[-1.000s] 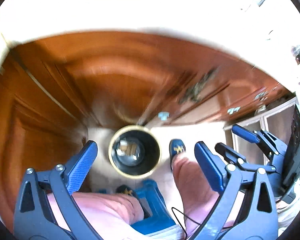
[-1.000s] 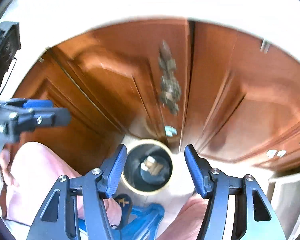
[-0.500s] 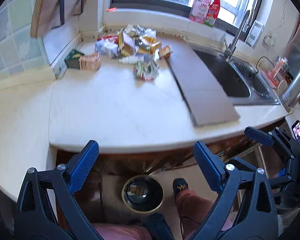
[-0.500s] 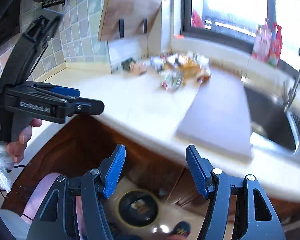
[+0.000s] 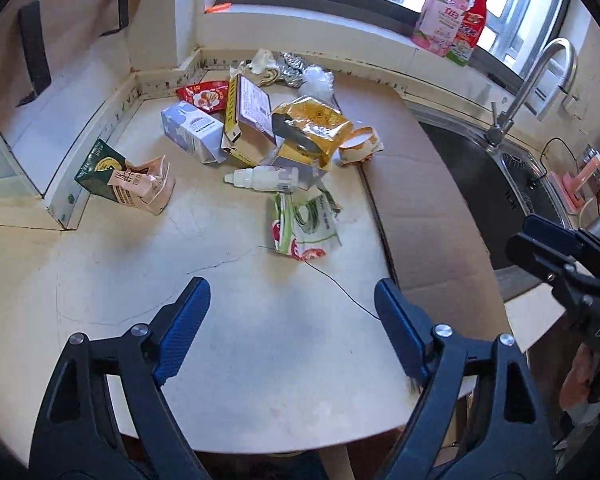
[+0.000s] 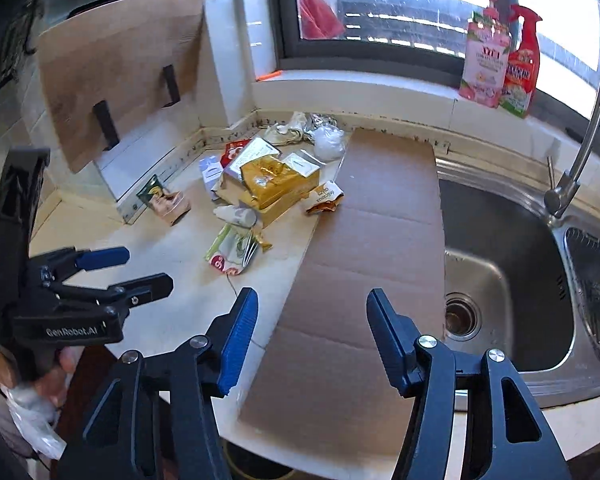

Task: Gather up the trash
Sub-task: 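Raise both tools back up to the counter, then grasp the green snack packet with the left tool while the right grasps the orange cake wrapper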

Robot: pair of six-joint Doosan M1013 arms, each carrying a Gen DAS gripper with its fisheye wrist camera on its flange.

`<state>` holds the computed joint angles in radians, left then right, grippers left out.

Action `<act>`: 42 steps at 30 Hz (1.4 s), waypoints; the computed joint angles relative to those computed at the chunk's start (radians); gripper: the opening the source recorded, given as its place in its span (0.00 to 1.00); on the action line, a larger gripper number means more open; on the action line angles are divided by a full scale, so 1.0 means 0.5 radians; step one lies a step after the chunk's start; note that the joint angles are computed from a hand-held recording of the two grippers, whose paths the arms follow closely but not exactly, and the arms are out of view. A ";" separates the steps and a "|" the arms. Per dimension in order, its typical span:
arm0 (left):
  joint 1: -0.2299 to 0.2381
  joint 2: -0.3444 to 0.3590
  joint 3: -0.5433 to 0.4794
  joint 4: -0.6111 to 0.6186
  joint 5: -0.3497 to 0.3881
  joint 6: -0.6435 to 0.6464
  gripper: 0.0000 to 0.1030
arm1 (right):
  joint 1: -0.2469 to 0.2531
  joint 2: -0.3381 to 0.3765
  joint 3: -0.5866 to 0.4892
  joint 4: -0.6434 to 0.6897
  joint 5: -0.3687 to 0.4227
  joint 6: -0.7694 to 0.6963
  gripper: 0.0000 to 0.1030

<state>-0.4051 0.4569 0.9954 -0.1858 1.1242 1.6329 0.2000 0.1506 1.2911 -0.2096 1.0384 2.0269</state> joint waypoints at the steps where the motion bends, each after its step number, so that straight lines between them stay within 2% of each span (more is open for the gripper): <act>1: 0.005 0.032 -0.024 -0.002 0.016 -0.024 0.75 | -0.036 0.039 -0.027 0.051 -0.012 -0.003 0.57; 5: 0.031 0.199 -0.210 -0.064 0.133 -0.114 0.71 | -0.171 0.208 -0.191 0.265 -0.001 -0.067 0.57; 9: 0.042 0.317 -0.340 -0.113 0.197 -0.172 0.70 | -0.257 0.350 -0.330 0.406 0.013 -0.084 0.57; 15: 0.036 0.425 -0.456 -0.142 0.277 -0.184 0.65 | -0.312 0.503 -0.449 0.546 0.021 -0.057 0.57; 18: 0.032 0.416 -0.437 -0.155 0.249 -0.164 0.59 | -0.322 0.565 -0.494 0.577 0.006 -0.037 0.57; 21: 0.028 0.426 -0.445 -0.180 0.246 -0.149 0.33 | -0.326 0.605 -0.521 0.581 -0.002 -0.008 0.56; 22: 0.028 0.434 -0.460 -0.192 0.256 -0.145 0.17 | -0.328 0.619 -0.531 0.581 -0.005 0.003 0.56; 23: 0.029 0.434 -0.458 -0.196 0.250 -0.142 0.09 | -0.328 0.627 -0.535 0.579 -0.011 0.012 0.56; 34: 0.020 0.244 -0.226 0.127 -0.208 -0.254 0.05 | -0.357 0.703 -0.564 0.669 -0.058 0.090 0.45; 36: 0.025 0.218 -0.200 0.142 -0.256 -0.257 0.05 | -0.360 0.714 -0.559 0.717 -0.067 0.087 0.41; 39: 0.030 0.189 -0.176 0.139 -0.285 -0.243 0.05 | -0.363 0.710 -0.527 0.809 -0.099 0.061 0.27; 42: 0.024 0.164 -0.150 0.151 -0.307 -0.235 0.05 | -0.347 0.682 -0.477 0.821 -0.147 0.044 0.26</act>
